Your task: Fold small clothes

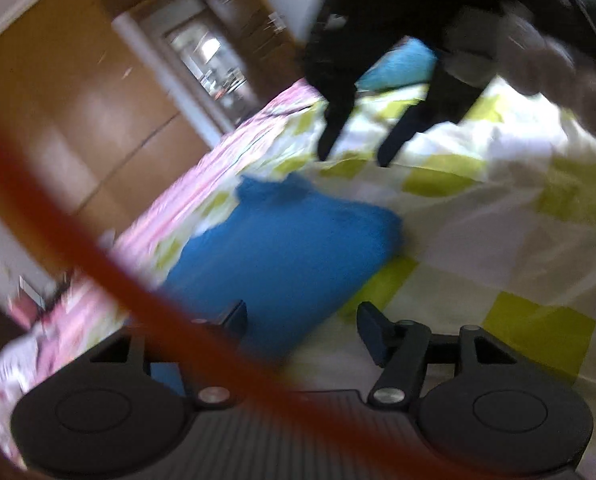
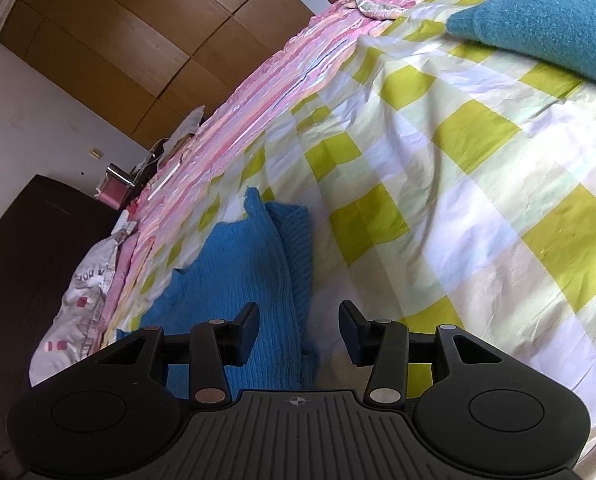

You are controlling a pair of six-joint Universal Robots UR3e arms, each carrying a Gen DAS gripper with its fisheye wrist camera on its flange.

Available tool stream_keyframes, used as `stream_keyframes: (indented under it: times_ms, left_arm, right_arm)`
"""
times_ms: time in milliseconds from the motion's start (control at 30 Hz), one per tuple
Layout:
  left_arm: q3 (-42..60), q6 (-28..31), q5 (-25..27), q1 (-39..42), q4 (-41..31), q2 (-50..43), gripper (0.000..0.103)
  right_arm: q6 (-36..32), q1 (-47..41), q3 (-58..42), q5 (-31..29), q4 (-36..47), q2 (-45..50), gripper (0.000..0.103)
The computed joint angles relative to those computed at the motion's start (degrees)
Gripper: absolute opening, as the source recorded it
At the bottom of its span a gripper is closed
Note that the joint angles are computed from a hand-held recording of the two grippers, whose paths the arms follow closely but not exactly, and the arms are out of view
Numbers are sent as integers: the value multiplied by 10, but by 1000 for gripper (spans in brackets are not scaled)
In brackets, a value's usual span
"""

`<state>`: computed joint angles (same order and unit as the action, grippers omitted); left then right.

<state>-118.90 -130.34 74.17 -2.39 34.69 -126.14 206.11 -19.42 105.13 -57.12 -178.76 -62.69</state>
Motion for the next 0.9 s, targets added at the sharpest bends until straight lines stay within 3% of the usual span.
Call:
stream_keyframes:
  times_ms: [100,300,333,400,433,567,800,900]
  left_arm:
    - [20,25,13,-22,59,-43,67]
    - [85,11,41,-46,75,-90,67]
    - [91,11,50,-50,75,-93,64]
    - [98,0,55,-51,51,-84,45]
    - [97,-15,53,-48,24,-70,29]
    - [79,-61,12,-22,-17,-31,20]
    - [61,-118,-65,20,-59,16,19]
    - [54,-146,-97,40,-80,37,19]
  right_arm:
    - [7,-8,3,13,-3,1,45]
    - [10,-16,5,24,-8,8,45]
    - [10,-18,5,28,-10,10,45]
    - [11,-20,2,36,-13,16,45]
    - [12,-20,-1,40,-14,20,46]
    - [28,-18,-34,61,-26,58,56]
    - [107,9,-159,85,10,156,56]
    - [163,18,-191,115,-13,198,56]
